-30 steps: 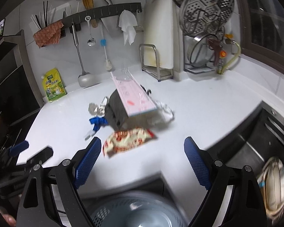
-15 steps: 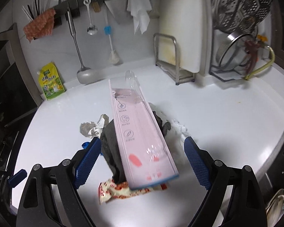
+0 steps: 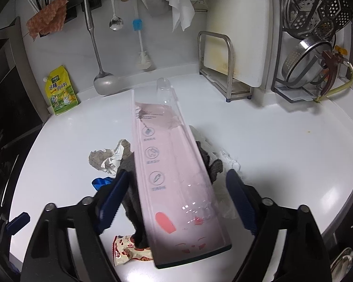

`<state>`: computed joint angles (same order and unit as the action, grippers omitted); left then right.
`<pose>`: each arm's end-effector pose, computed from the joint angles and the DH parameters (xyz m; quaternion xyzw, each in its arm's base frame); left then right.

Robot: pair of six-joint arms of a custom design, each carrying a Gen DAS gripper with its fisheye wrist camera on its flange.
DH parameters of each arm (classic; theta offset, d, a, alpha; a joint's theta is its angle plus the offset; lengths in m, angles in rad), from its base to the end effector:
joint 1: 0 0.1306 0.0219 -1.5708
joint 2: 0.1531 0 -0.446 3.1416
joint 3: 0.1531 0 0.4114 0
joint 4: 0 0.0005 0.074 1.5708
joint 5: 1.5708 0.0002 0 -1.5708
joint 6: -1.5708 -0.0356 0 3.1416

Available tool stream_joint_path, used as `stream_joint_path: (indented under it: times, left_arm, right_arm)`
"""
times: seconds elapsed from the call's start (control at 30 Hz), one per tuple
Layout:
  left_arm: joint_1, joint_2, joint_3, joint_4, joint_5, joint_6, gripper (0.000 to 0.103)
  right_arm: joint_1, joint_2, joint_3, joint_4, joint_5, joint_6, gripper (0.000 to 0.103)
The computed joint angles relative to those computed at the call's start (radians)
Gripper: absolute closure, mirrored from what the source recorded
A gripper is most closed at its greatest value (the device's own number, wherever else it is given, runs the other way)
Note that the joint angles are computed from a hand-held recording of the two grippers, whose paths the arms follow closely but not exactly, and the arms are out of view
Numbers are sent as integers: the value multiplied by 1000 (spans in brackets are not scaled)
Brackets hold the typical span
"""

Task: Collect trash
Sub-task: 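Reach the right tool to the pink plastic box and grasp it, then hold the pink box in the right tool while the left tool grasps the blue spray nozzle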

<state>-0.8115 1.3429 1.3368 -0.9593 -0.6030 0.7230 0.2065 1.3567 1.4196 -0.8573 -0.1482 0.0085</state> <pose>0.3300 -0.3191 0.4878 -0.0481 0.9145 0.0064 0.4017 0.4705 0.1034 0.5236 -0.1269 0.9147 0.1055 0.3689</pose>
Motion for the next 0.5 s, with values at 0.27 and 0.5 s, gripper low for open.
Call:
stream_joint_path:
  times: [0.27, 0.5]
  left_arm:
    - [-7, 1, 4, 4, -4, -10, 6]
    - [-10, 1, 6, 2, -3, -12, 6]
  right_arm:
    - [-23, -4, 11, -32, -66, 1, 42]
    - [-24, -2, 20, -34, -41, -2, 41]
